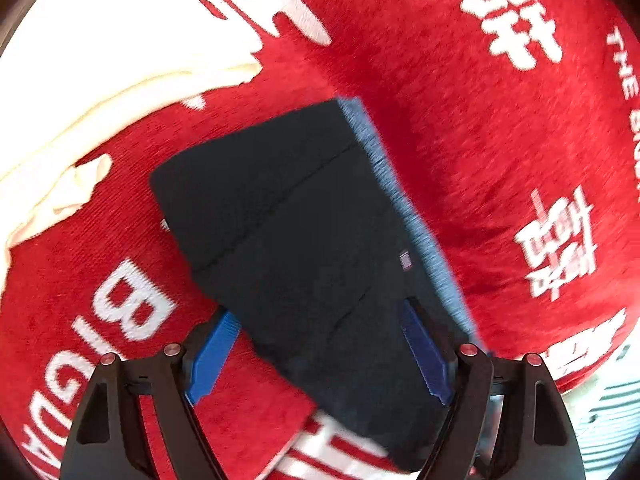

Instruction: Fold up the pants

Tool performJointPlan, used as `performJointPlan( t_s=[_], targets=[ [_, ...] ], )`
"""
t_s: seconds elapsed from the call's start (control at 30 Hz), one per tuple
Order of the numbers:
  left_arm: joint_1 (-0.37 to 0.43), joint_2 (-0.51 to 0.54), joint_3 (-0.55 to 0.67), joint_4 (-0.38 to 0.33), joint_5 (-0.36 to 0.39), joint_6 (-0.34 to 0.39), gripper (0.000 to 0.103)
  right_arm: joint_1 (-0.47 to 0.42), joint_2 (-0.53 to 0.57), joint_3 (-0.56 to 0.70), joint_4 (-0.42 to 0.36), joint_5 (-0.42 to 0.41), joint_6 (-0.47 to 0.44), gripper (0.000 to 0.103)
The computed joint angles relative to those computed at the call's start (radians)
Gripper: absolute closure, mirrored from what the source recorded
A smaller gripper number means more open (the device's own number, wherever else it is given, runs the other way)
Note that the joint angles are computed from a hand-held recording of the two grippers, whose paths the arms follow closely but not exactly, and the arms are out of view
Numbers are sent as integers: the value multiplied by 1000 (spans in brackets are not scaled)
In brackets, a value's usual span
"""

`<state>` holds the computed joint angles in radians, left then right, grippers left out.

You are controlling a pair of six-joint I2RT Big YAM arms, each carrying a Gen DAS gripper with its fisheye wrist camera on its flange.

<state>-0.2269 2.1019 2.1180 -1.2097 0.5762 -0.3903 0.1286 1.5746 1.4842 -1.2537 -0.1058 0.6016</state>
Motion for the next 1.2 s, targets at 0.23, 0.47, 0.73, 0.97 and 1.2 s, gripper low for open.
performJointPlan(
  t_s=[0.23,0.47,0.73,0.97,1.2],
  targets=[
    [24,16,-24,56,76,-43,21,-2,-5,-7,6,-3,-13,27],
    [-31,58,87,-28,-98,-15,17,6,-2,-4,9,8,-3,27],
    [-81,58,150,-103,-335,169,75,-14,2,58,-22,-45,4,26],
    [-184,-109,-71,131,-557,507,76,-83,88,272,-81,-153,-30,26],
    [-229,-166,-154,226,-626,669,76,-111,390,796,-277,-301,-104,23]
  ],
)
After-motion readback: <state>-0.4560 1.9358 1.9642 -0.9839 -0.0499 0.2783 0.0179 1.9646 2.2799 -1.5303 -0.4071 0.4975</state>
